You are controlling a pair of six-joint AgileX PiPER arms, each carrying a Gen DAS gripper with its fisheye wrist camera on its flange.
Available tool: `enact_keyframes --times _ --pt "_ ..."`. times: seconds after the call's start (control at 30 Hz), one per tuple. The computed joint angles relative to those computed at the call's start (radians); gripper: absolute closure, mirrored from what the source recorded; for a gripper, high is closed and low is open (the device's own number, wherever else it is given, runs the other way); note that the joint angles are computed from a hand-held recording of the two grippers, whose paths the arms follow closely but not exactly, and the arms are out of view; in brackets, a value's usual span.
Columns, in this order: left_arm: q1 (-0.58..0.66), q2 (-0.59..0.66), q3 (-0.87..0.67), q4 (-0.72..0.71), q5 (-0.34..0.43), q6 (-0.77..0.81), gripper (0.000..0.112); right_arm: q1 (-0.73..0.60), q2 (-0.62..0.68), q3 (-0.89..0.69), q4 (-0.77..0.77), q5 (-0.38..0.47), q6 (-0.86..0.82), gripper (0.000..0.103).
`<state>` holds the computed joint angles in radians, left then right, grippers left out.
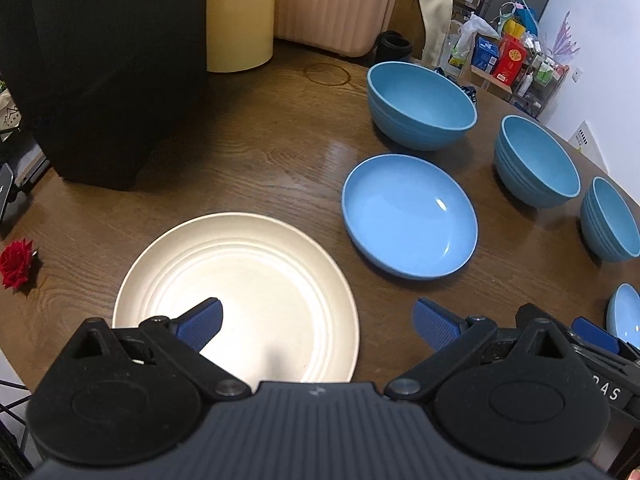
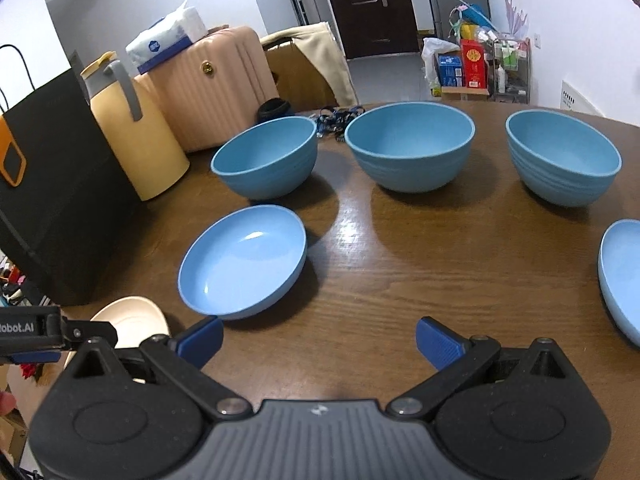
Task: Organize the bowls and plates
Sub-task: 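Move both grippers to the rim of the light-blue shallow plate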
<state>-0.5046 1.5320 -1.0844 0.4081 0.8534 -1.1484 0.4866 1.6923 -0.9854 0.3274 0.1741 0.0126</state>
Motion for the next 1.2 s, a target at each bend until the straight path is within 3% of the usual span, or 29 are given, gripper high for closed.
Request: enact_keyframes --times 0.27,0.43,0.73,1.2 --pt "0.029 0.070 -0.081 0.032 0.023 -0.001 0.009 -0.012 0.058 -0.109 -0.050 0.037 0.001 0.000" --pt "0.041 0.115 -0.123 0.051 0.029 0.013 0.009 -0.023 0.109 -0.184 0.052 0.067 -0.113 0.000" --pt "0.070 0.206 -0.217 0.060 0.035 0.059 0.009 -0.045 0.212 -0.321 0.083 0.107 -0.134 0.001" --pt "0.142 0.355 -0.335 -0.005 -0.003 0.111 0.009 -0.051 0.389 -0.564 -0.074 0.219 0.051 0.001"
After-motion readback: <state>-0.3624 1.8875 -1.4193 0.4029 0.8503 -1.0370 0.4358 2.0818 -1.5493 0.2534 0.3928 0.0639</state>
